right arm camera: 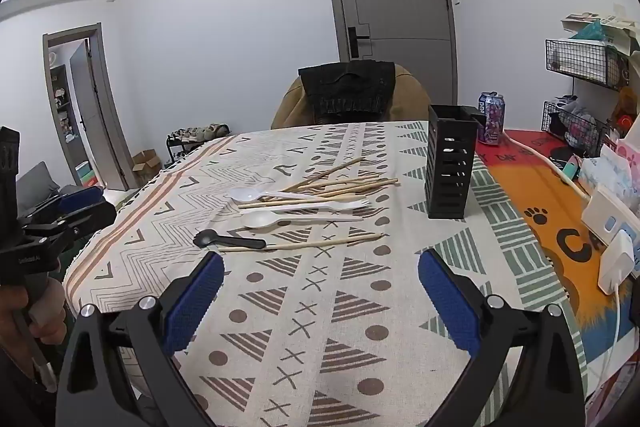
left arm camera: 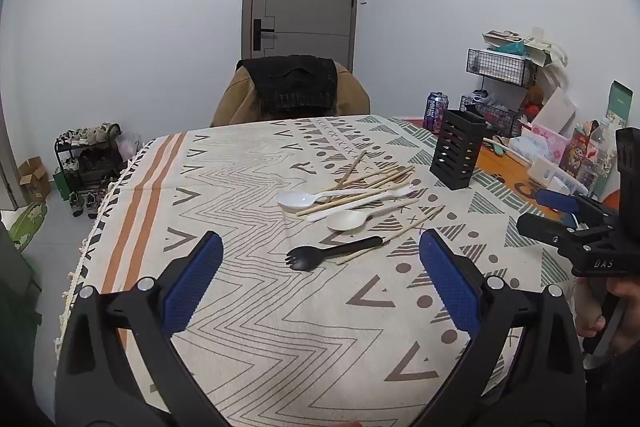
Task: Organize utensils
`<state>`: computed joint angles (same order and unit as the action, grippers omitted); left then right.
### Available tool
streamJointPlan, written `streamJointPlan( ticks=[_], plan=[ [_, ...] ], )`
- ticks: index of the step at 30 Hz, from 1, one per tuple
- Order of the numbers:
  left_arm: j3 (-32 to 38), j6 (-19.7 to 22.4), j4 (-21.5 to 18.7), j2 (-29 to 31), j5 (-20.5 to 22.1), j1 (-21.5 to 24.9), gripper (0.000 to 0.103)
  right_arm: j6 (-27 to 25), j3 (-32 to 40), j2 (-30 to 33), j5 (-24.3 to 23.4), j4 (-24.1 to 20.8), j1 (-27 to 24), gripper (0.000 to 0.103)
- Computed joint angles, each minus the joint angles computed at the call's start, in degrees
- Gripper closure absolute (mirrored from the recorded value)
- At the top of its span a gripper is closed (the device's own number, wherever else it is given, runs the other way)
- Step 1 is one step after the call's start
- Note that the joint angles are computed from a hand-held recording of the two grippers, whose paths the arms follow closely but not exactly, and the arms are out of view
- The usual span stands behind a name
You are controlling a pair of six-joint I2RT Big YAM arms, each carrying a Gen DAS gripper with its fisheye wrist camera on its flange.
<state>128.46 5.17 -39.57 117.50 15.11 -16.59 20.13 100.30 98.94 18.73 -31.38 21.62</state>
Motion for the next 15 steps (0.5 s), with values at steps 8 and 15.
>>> streamJointPlan(
  ticks=[8, 15],
  plan=[
    [-0.12, 0.22, -0.01, -0.02, -0.22, -0.01, 0.005, -0.36, -0.05, 0.02, 0.21, 0.12, -0.10, 0.007],
    [1.11, 0.10, -0.93, 0.55, 0.21, 0.12, 0.005, -0.40, -0.20, -0.08, 0.89, 0.28, 0.16, 0.007]
  ],
)
